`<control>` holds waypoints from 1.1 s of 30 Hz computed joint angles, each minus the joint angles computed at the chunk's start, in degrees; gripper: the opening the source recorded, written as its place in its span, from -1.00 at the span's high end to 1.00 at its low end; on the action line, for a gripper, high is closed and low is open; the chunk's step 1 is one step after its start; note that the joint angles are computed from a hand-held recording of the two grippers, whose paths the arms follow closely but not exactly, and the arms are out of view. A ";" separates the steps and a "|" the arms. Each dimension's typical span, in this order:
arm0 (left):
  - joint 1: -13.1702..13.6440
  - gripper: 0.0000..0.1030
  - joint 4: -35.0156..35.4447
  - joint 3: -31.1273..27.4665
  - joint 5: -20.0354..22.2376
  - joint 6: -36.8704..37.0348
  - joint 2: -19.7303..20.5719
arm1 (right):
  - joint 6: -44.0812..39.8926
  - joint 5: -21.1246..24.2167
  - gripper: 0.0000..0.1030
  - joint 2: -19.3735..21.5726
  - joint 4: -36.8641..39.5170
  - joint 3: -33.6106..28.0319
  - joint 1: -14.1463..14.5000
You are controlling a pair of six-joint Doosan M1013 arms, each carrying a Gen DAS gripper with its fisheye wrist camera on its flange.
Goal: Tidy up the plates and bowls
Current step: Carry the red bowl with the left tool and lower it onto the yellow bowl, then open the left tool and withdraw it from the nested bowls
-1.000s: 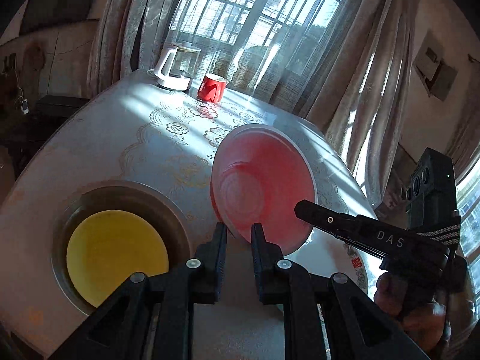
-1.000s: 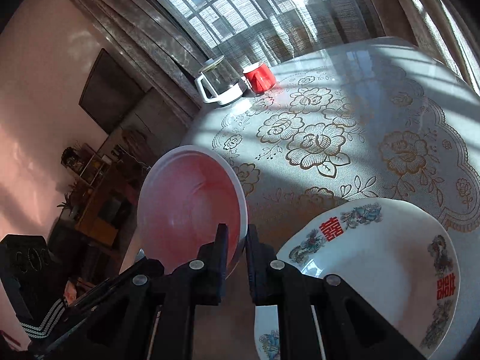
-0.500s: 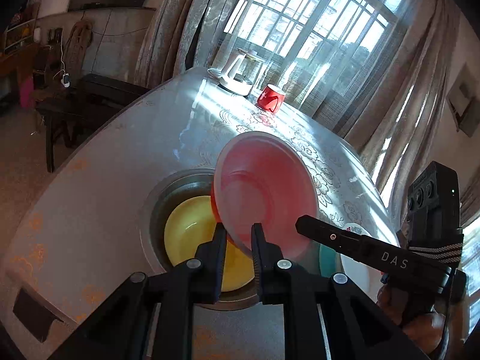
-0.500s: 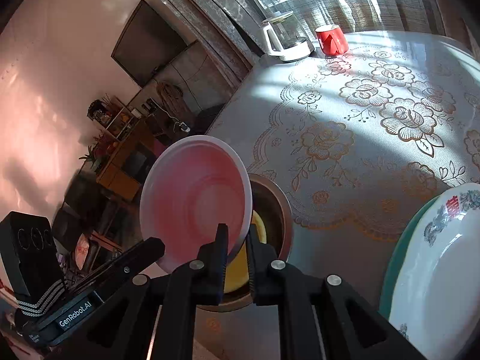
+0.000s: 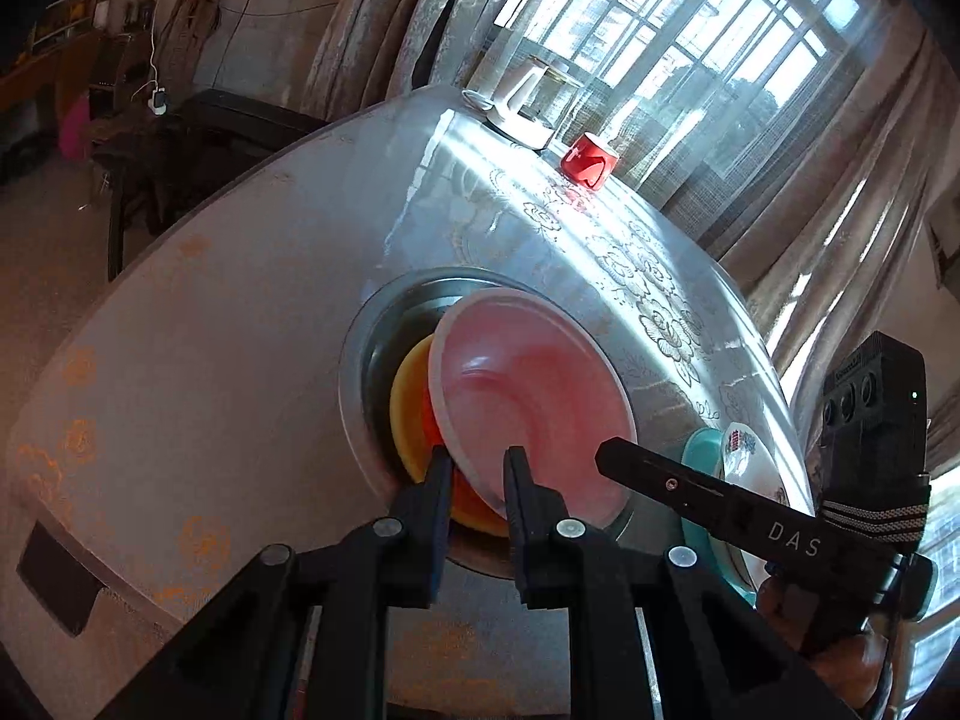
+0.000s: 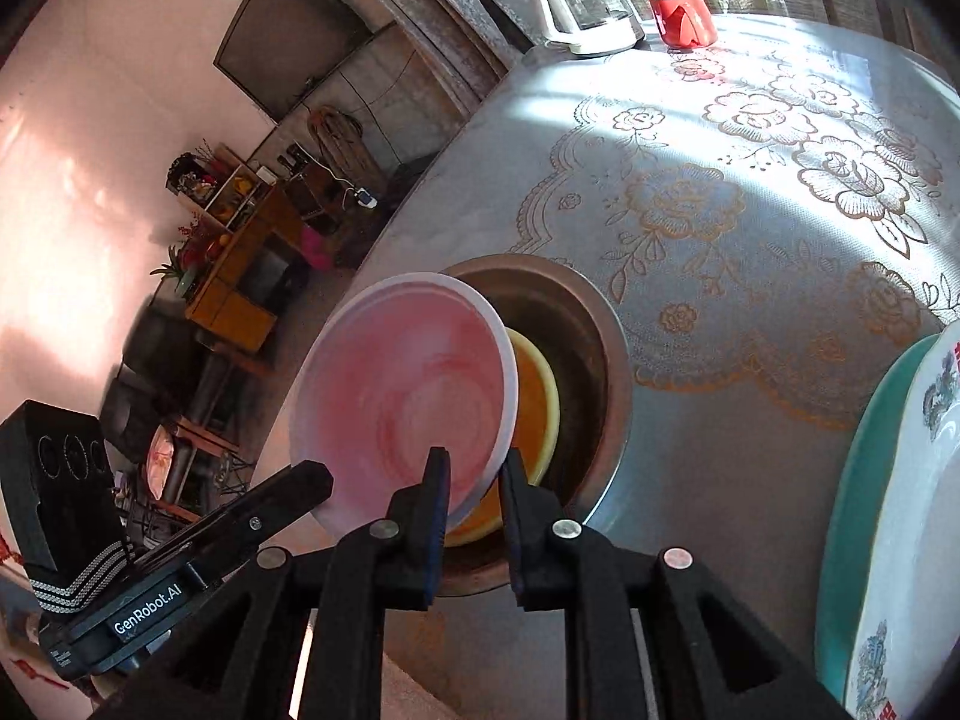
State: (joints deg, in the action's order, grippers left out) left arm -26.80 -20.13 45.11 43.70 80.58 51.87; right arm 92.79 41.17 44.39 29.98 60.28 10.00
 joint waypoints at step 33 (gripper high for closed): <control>-0.43 0.63 4.86 -4.17 2.01 -2.41 2.90 | 5.07 4.24 0.59 2.63 -17.58 -5.79 1.41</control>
